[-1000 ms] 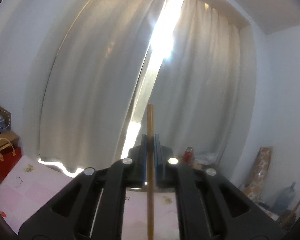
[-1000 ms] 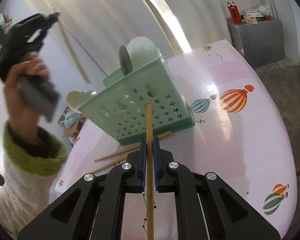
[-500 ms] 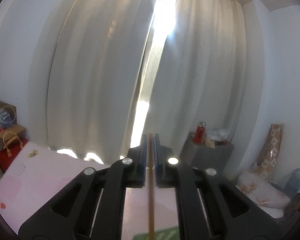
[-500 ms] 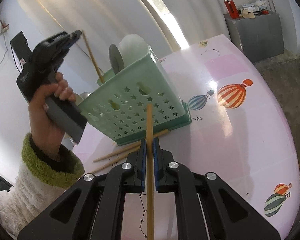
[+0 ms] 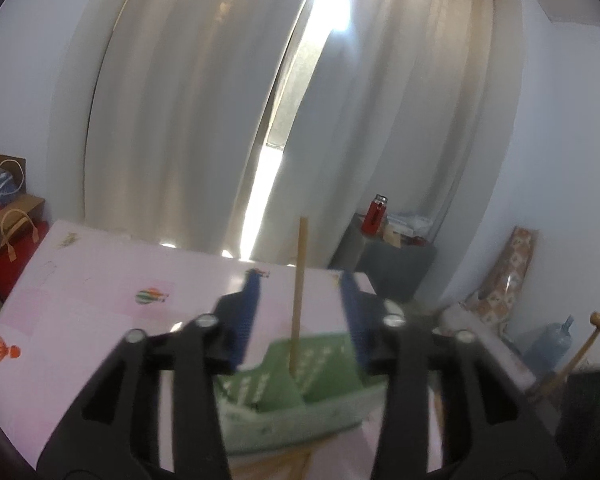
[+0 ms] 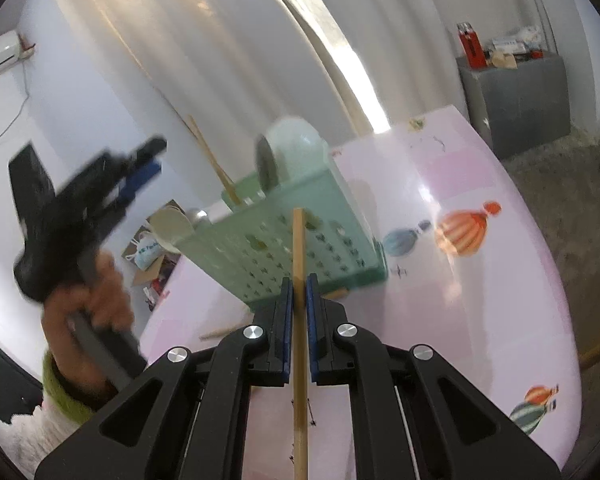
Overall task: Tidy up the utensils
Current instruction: 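Lift the chopstick over the holder and release it with the left tool, then lower the held chopstick into the holder and open the right tool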
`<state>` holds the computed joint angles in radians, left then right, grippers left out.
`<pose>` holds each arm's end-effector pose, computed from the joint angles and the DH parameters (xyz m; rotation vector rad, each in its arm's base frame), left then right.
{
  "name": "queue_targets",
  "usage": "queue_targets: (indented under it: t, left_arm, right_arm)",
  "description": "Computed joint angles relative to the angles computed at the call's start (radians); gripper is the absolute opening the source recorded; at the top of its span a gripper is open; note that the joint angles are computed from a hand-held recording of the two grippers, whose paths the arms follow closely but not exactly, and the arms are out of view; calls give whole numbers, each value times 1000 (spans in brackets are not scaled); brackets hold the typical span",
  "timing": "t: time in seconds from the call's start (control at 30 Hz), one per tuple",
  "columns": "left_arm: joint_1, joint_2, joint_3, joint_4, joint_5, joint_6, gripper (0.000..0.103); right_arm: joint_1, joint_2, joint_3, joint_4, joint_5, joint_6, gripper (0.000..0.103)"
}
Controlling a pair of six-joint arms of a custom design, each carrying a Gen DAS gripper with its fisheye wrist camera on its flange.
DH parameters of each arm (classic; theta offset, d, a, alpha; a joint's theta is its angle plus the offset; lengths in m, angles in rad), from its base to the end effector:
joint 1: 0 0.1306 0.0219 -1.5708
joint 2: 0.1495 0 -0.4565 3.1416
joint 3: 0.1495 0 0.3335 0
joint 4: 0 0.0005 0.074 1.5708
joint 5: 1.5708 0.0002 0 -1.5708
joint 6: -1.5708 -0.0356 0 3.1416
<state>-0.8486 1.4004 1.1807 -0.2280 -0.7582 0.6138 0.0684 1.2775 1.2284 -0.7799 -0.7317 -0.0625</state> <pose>0.3008 -0.3051 0.4709 -0.2424 1.8814 -0.2274 0.3549 0.0477 0.4918 -0.3482 2.2911 0.9345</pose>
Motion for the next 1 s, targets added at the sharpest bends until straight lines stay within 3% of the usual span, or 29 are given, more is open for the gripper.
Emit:
queue_targets:
  t: [0.13,0.4,0.57,0.8,1.0]
  left_arm:
    - [-45,-30,-52,-15,-30,23,62]
    - [-106,-90,-154,-127,-71,186,73]
    - [-116,-125,-212,-168,-69,277,74]
    - [-135,-149,-270,-174,-102,298,74]
    - [-111,-159,-306,-138,-79,307,74]
  right_arm:
    - [22,-1,39,67,-1,-22,7]
    - [109,41,128,387,50,-183,7]
    - [200,100,169,584,192,-224,7]
    - [280,185,218,659,375,-210,7]
    - [320,237,265,630,523,-191,7]
